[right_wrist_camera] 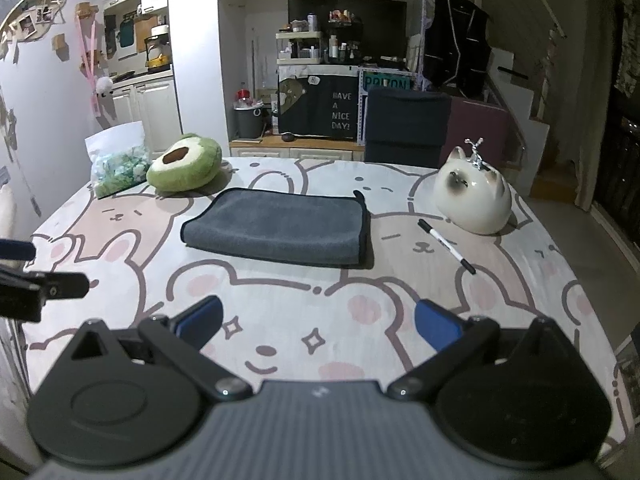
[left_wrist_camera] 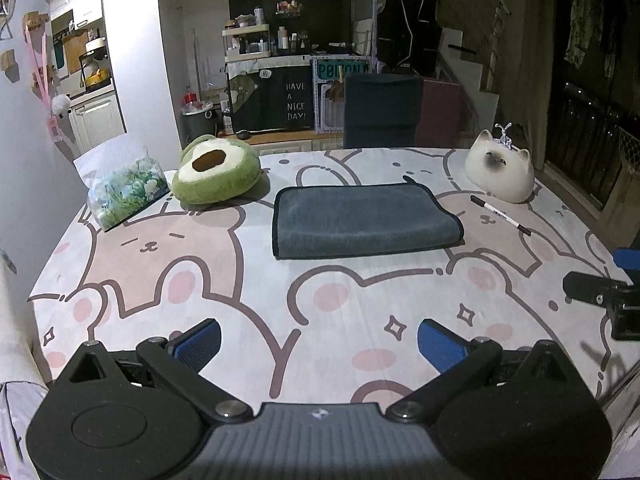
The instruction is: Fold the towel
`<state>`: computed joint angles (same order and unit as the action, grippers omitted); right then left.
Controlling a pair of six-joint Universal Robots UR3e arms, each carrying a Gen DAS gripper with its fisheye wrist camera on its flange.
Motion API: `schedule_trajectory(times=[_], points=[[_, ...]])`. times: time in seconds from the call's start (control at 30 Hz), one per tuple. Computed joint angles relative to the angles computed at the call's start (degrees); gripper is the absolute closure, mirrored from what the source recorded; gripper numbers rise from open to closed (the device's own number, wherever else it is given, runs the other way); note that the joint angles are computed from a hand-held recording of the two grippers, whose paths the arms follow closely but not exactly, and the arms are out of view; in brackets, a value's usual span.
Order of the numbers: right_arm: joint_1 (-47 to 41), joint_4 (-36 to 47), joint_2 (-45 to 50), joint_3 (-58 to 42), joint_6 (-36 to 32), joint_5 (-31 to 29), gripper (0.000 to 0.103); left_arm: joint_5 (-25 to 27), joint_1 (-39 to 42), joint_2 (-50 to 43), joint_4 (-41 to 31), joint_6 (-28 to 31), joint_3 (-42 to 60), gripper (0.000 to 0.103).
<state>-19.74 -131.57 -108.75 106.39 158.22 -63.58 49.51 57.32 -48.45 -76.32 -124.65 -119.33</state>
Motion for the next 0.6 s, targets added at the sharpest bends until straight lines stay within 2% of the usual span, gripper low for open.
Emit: schedule_trajectory(times=[0.6], points=[[-0.9,1.3,-0.4,1.0,-1.2,1.4,0.000,-0.7,1.7,1.8,-1.5,0.4,-0.8,0.000]])
